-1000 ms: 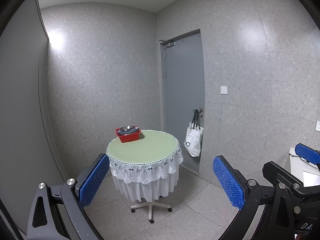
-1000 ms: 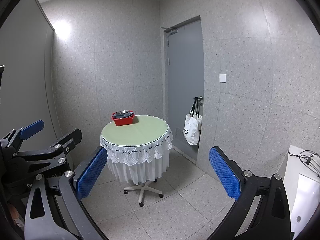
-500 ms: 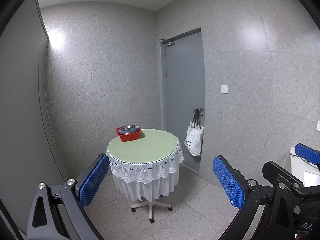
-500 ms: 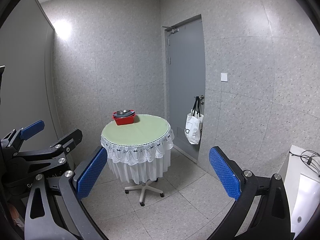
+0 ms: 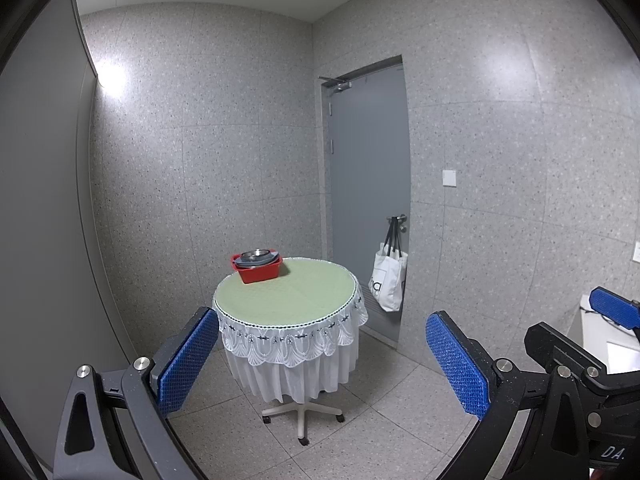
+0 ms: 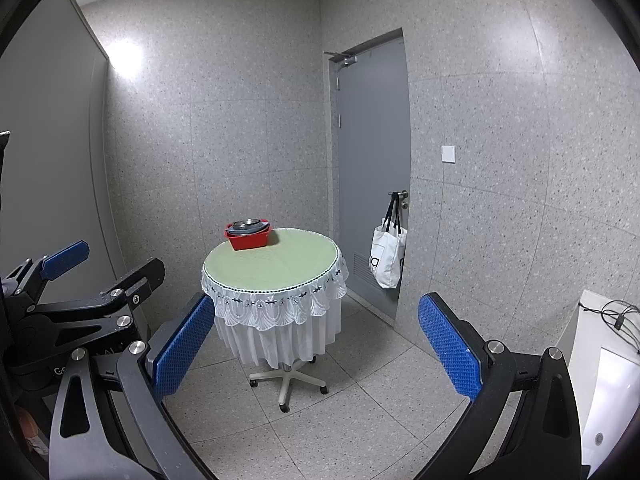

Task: Organize plates and bowls

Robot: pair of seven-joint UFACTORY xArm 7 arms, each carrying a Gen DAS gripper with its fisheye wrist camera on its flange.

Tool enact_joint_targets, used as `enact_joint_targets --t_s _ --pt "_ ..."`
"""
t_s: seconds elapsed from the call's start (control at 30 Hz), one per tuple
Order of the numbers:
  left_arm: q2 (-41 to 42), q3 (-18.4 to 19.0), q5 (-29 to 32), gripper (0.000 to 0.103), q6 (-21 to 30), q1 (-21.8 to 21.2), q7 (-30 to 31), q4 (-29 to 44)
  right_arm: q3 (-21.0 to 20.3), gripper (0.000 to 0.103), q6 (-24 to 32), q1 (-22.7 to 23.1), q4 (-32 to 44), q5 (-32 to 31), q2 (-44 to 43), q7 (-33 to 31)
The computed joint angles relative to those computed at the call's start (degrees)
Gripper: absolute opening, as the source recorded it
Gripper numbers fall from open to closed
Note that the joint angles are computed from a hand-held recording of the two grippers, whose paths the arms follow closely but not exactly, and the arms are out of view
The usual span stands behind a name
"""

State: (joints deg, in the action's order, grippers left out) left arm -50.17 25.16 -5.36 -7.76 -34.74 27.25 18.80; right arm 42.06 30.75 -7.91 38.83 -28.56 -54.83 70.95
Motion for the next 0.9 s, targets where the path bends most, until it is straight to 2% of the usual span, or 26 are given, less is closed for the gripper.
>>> enact_joint_targets --t_s 0.43,0.9 --pt "0.82 0.25 0.57 0.103 -0.91 -0.30 -0.48 0.03 -0.42 0.103 -0.10 0.27 -0.09 -0.29 0.31 -0.03" --pt "2.71 2.70 1.35 0.103 -2.39 -2.57 -0.14 0.90 -0.52 0.103 -0.74 -0.06 -0.29 -0.54 0.63 0.17"
